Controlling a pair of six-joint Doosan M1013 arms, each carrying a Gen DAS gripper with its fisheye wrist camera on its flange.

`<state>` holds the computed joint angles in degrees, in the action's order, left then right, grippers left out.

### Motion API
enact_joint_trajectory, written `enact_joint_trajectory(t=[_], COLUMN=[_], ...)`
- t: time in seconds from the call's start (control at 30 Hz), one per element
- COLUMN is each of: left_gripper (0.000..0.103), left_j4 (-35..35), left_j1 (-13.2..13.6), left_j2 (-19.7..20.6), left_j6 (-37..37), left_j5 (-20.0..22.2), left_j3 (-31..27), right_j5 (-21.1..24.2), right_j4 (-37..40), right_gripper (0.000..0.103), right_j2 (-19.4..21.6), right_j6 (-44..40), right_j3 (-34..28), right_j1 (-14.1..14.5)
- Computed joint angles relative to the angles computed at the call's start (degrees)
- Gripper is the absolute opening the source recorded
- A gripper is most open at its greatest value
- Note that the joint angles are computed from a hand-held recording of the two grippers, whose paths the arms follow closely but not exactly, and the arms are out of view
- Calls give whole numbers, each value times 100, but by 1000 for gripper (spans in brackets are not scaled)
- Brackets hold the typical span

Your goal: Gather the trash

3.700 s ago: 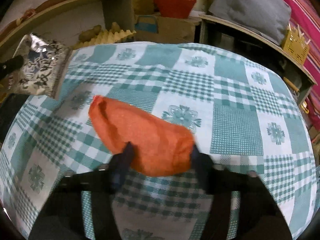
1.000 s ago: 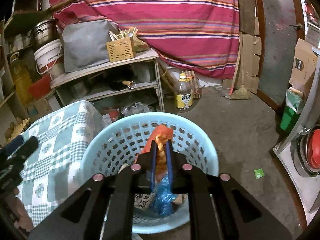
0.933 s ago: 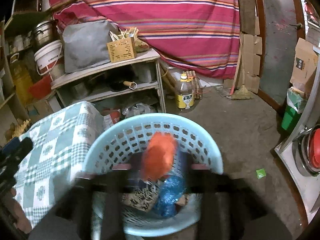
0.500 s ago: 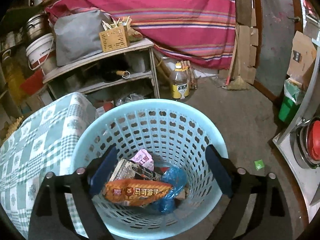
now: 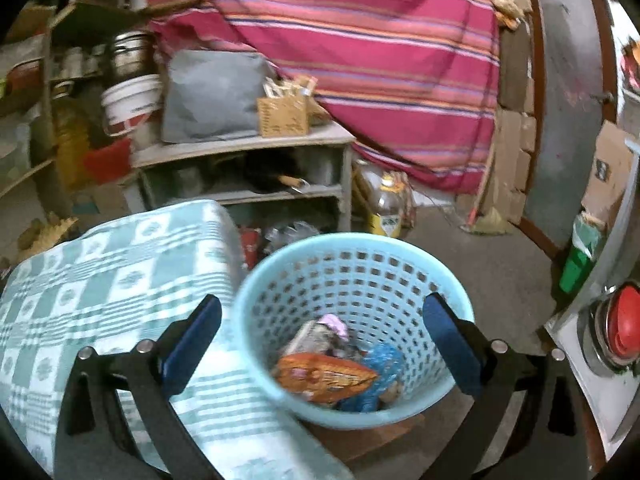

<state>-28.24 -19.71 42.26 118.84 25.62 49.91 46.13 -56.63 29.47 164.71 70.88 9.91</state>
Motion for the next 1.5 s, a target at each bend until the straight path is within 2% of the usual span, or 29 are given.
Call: enact_joint_trajectory(t=[0.07, 0.2, 0.27, 0.43, 0.53, 0.63, 0.8, 0.93, 1.07, 1.17, 1.27, 1.4, 1.5], left_gripper=[98, 98, 98, 98, 98, 98, 98, 98, 98, 98, 98, 98, 98], left_j4=[77, 1190, 1330, 1562, 1978, 2126, 2157, 2914, 2329, 2739, 2461, 2953, 2794], left_j1=[42, 64, 122, 267, 342, 408, 487, 524, 578, 561, 568, 547, 555], left_j2=[-147, -427, -544, -681, -762, -832, -936, -1012, -1024, -1060, -1078, -1128, -1145], left_j6=[-10, -767, -817, -1094, -1500, -1743, -1789, -2630, -2384, -2772, -2516, -2930, -2884], left_j5=[-194, -850, -1087, -1185, -1298, -1333, -1396, -1521, -1268, -1368, -1348, -1470, -1426], left_j3=[273, 826, 1083, 1387, 1586, 1751, 2044, 2253, 2270, 2367, 2392, 2474, 2463], right_j5=[-65, -286, -373, -816, -913, -818, -824, -704, -625, -582, -466, -434, -443], right_j4=[-191, -309, -307, -166, -490, -871, -838, -1083, -1336, -1412, -1417, -1445, -1462], right_gripper=[98, 98, 98, 98, 98, 98, 98, 98, 98, 98, 98, 98, 98], right_j2=[-15, -6, 18, 6, -3, 16, 34, 9, -27, -31, 2, 21, 26], right_j6=[-8, -150, -241, -203, 21, 297, 305, 509, 765, 744, 591, 581, 597], right_j3=[7, -4, -30, 49, 102, 152, 183, 253, 372, 416, 381, 368, 367], right_j1=[127, 323, 421, 616, 764, 918, 1028, 1124, 1204, 1243, 1280, 1317, 1333])
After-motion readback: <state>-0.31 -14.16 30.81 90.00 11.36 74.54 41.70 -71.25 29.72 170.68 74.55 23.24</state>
